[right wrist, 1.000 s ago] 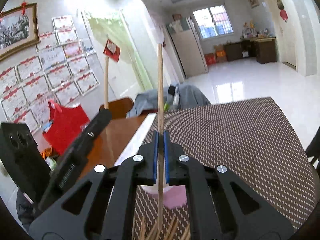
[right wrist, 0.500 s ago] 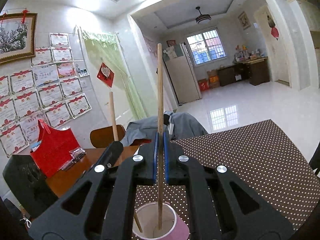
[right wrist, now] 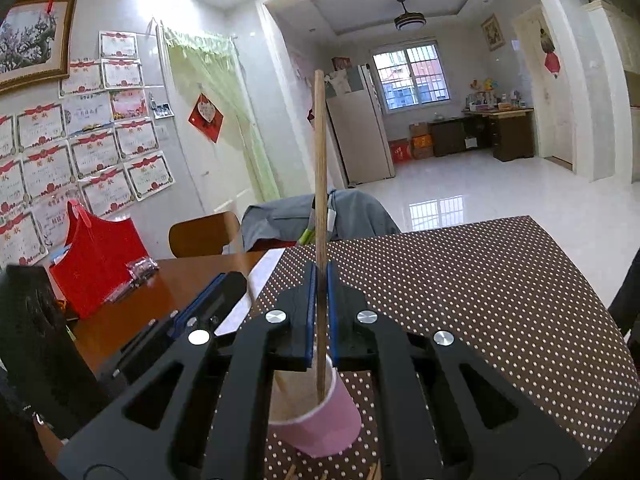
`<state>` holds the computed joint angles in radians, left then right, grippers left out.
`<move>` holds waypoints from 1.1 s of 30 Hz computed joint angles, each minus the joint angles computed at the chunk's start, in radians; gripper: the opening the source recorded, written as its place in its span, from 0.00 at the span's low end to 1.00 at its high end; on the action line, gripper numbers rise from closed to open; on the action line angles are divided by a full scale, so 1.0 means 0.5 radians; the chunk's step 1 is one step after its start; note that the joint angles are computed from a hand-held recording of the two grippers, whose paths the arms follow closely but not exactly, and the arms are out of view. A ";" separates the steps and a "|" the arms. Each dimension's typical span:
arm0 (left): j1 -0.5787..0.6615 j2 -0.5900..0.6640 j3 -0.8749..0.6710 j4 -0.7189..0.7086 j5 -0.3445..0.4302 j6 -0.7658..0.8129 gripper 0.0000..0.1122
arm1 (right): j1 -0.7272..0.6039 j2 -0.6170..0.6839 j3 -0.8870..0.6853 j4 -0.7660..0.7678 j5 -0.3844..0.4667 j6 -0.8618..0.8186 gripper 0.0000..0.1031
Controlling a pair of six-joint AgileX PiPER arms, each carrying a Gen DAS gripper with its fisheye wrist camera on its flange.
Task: Organize utensils
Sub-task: 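Lift both sticks over the pink cup and open both tools to drop them in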
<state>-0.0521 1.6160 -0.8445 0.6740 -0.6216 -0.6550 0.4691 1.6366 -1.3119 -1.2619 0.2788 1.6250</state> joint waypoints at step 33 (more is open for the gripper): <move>0.263 -0.791 0.553 -0.067 0.364 0.232 0.49 | 0.379 -0.175 0.273 -0.100 0.597 0.117 0.58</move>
<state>0.0795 1.2203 -0.5678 0.6405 -0.4397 -0.5391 0.6586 1.5491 -1.1754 -1.3117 0.5771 1.6837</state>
